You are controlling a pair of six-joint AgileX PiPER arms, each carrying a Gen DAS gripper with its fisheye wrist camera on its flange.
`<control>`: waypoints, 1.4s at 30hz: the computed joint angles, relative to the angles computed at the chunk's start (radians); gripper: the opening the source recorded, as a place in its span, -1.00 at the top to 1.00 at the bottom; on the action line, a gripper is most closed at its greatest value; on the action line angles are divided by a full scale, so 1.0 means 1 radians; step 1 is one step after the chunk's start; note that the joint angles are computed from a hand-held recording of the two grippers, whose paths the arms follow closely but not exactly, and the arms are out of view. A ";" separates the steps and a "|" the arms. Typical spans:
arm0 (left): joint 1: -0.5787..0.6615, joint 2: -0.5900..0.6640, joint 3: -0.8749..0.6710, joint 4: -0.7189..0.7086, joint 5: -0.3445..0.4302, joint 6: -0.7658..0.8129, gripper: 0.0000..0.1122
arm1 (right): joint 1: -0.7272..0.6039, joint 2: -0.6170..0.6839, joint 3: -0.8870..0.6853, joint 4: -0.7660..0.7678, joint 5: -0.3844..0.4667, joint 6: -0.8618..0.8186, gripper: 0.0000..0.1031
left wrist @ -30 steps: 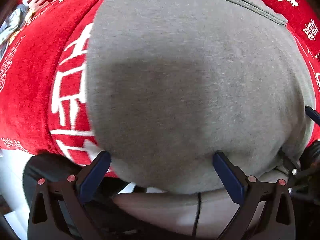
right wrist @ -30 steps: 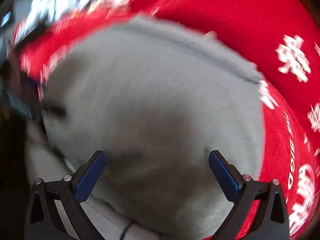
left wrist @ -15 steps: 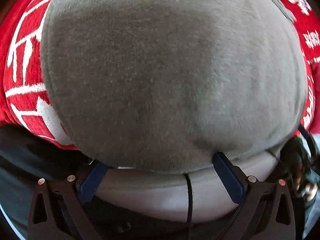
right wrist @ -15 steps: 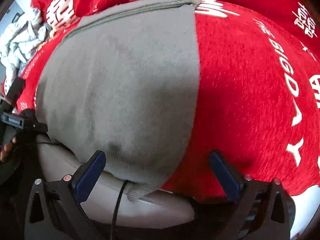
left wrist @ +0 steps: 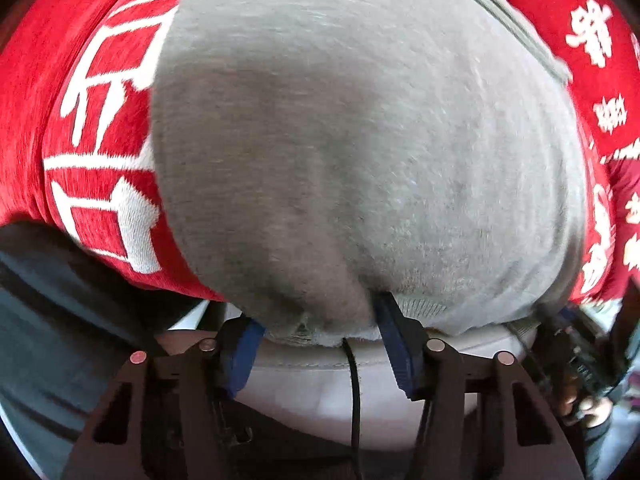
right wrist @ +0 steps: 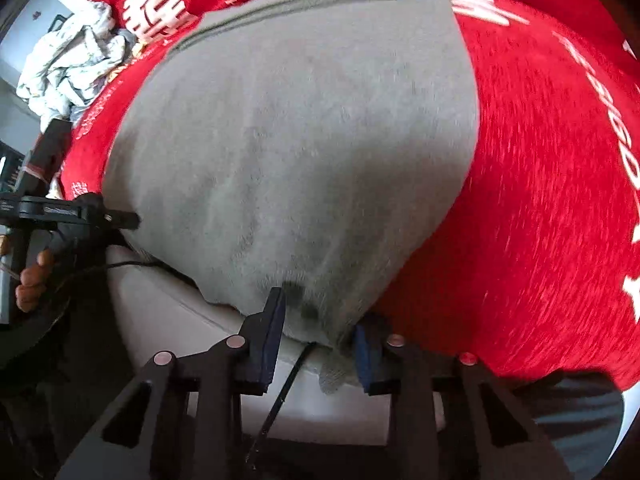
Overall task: Fold small clothes
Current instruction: 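Grasp the folded edge of the grey sweater with both grippers, then lift the held edge and fold the sweater over onto itself with both grippers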
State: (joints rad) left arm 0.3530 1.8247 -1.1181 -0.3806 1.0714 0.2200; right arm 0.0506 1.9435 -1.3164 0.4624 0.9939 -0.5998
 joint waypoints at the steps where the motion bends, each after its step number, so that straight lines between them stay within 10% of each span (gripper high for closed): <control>1: 0.010 0.009 -0.001 -0.014 0.004 -0.002 -0.03 | -0.011 0.013 -0.012 0.020 0.024 -0.011 0.13; 3: 0.031 0.038 -0.006 -0.042 0.017 0.002 -0.07 | -0.019 0.027 -0.026 0.043 0.062 -0.038 -0.25; 7: 0.077 0.079 -0.045 -0.044 0.048 0.029 -0.11 | 0.033 0.021 -0.023 -0.021 0.031 -0.019 -0.33; 11: 0.023 0.023 -0.062 -0.032 0.056 0.030 0.57 | 0.026 0.037 -0.036 -0.002 0.046 -0.014 0.76; 20: 0.117 -0.231 0.007 -0.209 -0.019 0.205 0.67 | -0.172 -0.076 0.032 0.448 0.098 -0.453 0.78; 28: 0.153 0.068 -0.313 -0.245 -0.020 0.103 0.66 | -0.157 0.135 -0.273 0.512 0.036 -0.173 0.78; 31: 0.183 0.140 -0.327 -0.339 0.002 0.109 0.53 | -0.112 0.249 -0.428 0.439 0.051 0.006 0.77; 35: 0.256 0.164 -0.334 -0.465 0.139 0.178 -0.52 | -0.081 0.341 -0.544 0.375 0.100 0.141 0.69; 42: 0.259 0.066 -0.196 -0.360 0.113 0.182 -0.52 | -0.082 0.316 -0.473 0.411 0.045 0.084 0.68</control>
